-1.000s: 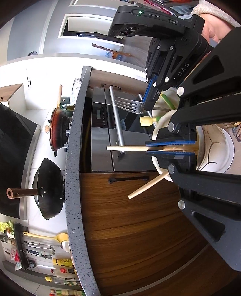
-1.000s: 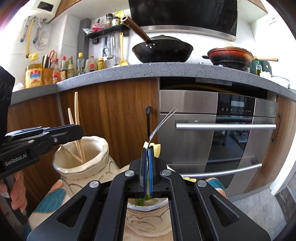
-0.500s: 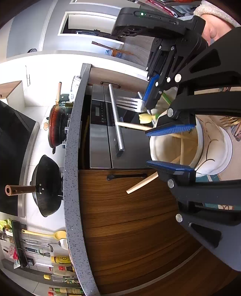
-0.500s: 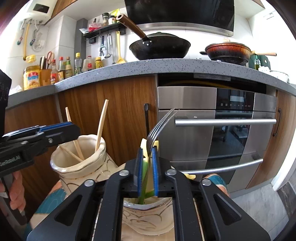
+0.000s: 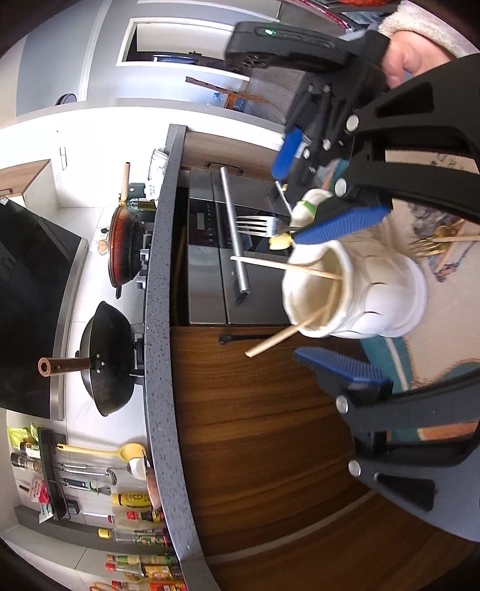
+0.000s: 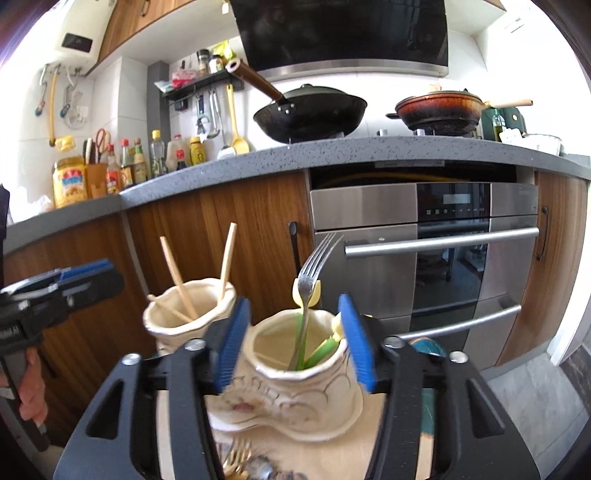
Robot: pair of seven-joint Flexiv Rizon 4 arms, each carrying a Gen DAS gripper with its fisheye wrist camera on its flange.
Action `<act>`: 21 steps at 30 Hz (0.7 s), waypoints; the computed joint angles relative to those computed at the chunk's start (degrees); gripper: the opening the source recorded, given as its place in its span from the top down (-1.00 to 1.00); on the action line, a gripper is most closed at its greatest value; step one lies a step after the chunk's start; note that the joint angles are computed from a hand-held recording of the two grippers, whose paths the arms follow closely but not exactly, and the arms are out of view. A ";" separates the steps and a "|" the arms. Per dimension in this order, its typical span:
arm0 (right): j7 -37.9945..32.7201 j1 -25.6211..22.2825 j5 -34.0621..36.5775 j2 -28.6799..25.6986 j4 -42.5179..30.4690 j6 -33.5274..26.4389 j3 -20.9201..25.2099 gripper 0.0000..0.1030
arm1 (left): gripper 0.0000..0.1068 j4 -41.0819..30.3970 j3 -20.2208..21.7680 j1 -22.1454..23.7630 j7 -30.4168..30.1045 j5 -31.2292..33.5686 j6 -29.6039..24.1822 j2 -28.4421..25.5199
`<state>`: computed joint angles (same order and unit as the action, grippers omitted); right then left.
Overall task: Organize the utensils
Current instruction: 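Move both open tools back over the remaining utensils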
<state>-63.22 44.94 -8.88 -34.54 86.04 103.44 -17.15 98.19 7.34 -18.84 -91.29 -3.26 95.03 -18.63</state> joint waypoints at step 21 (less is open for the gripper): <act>0.23 2.62 3.20 8.71 16.73 -4.27 1.78 -0.77 | -0.72 8.18 0.54 -1.14 -13.78 13.66 -16.53 5.03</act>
